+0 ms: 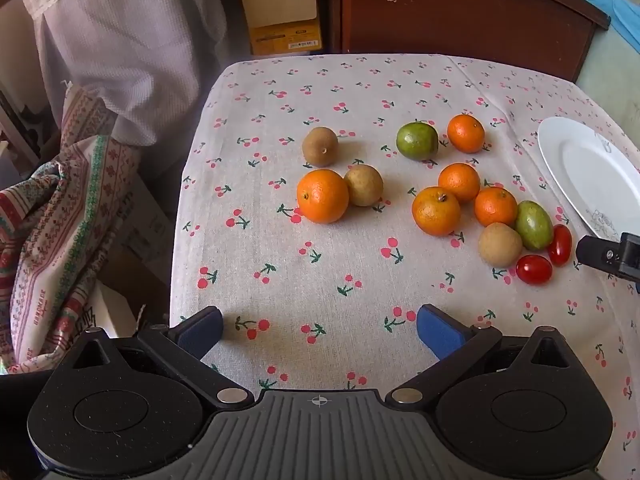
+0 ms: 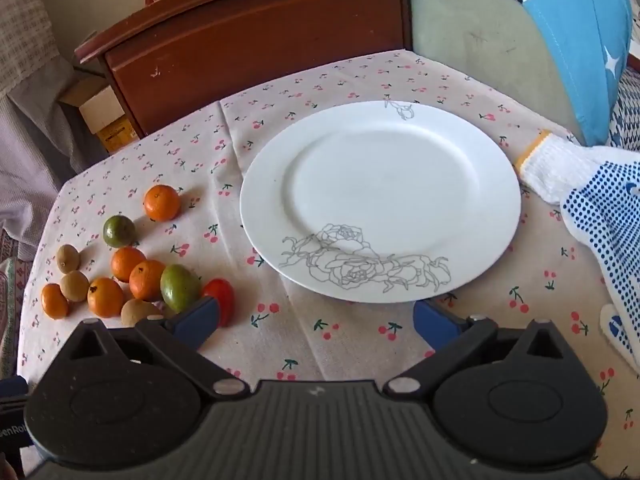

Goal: Organize fruits
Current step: 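Move both tools toward the cluster of fruit beside the white plate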

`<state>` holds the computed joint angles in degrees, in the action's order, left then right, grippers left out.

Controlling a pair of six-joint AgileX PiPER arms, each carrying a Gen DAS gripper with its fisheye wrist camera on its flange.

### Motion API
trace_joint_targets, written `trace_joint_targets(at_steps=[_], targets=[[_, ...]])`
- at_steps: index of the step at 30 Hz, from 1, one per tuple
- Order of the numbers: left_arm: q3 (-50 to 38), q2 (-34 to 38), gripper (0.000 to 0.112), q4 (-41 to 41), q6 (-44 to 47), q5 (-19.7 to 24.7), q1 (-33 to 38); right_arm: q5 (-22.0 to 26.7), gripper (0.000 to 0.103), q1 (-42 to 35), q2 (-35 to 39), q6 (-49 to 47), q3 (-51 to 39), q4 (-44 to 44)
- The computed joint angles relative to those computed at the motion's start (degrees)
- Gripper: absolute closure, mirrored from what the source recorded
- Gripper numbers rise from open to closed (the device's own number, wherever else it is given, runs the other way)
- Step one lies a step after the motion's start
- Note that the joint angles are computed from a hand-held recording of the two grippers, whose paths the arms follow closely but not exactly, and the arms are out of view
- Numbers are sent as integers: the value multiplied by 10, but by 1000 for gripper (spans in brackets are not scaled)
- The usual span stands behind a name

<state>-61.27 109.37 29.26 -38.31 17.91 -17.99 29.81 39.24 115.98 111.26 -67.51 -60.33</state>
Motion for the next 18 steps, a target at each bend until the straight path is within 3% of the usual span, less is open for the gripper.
trace_joint_targets(at_steps=[10, 18], targets=[[-3, 2, 9, -10, 14, -2, 4, 107, 1, 34, 42, -129, -74, 80], [-21, 9, 9, -32, 36, 14, 6, 77, 1, 2, 32, -264, -91, 193]])
